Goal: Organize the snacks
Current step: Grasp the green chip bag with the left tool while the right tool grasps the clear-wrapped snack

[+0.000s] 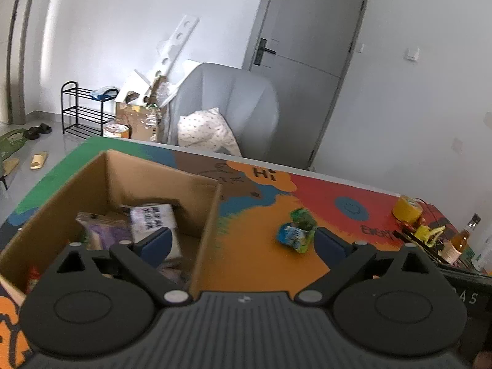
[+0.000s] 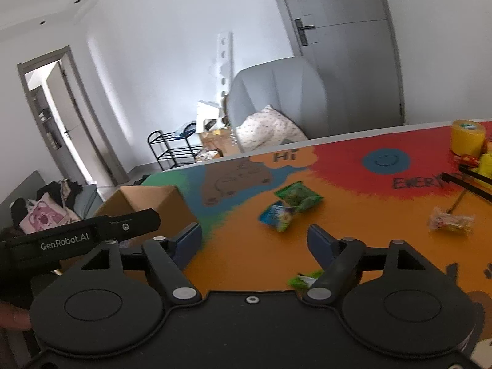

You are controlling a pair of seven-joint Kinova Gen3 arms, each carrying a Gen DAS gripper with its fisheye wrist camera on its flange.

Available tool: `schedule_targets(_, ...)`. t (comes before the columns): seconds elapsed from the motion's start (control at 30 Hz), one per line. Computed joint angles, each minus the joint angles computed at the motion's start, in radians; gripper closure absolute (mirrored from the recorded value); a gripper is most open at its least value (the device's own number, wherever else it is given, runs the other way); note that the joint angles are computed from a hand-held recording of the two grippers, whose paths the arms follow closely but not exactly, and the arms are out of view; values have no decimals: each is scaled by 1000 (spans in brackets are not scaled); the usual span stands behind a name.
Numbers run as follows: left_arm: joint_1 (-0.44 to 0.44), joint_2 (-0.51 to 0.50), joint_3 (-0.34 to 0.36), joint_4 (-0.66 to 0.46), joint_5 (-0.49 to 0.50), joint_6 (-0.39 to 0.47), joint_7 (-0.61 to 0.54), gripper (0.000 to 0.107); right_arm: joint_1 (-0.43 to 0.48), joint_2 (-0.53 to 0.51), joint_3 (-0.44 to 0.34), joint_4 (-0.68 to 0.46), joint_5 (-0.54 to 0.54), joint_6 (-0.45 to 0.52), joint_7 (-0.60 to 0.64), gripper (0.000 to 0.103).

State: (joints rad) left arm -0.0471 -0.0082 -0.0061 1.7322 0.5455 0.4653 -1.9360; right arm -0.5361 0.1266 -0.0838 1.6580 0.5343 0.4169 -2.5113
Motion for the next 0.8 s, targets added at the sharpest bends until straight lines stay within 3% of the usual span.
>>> schedule_targets(0.23, 16, 25, 23, -10, 4, 10, -9, 9, 22, -31, 12, 57, 58, 5, -82, 21)
schedule_targets(0.47, 25, 62, 48, -45, -22, 65, -3, 9, 59, -58, 3, 118, 133, 14, -189, 8)
schedule_targets(0.7, 38, 84, 70, -50, -47, 66, 13, 9, 105, -62, -11, 147, 118, 8, -180, 8)
schedule_targets(0.8, 26, 100, 80, -62, -4, 97, -15, 9, 117, -65, -10, 159, 108, 5, -171, 8)
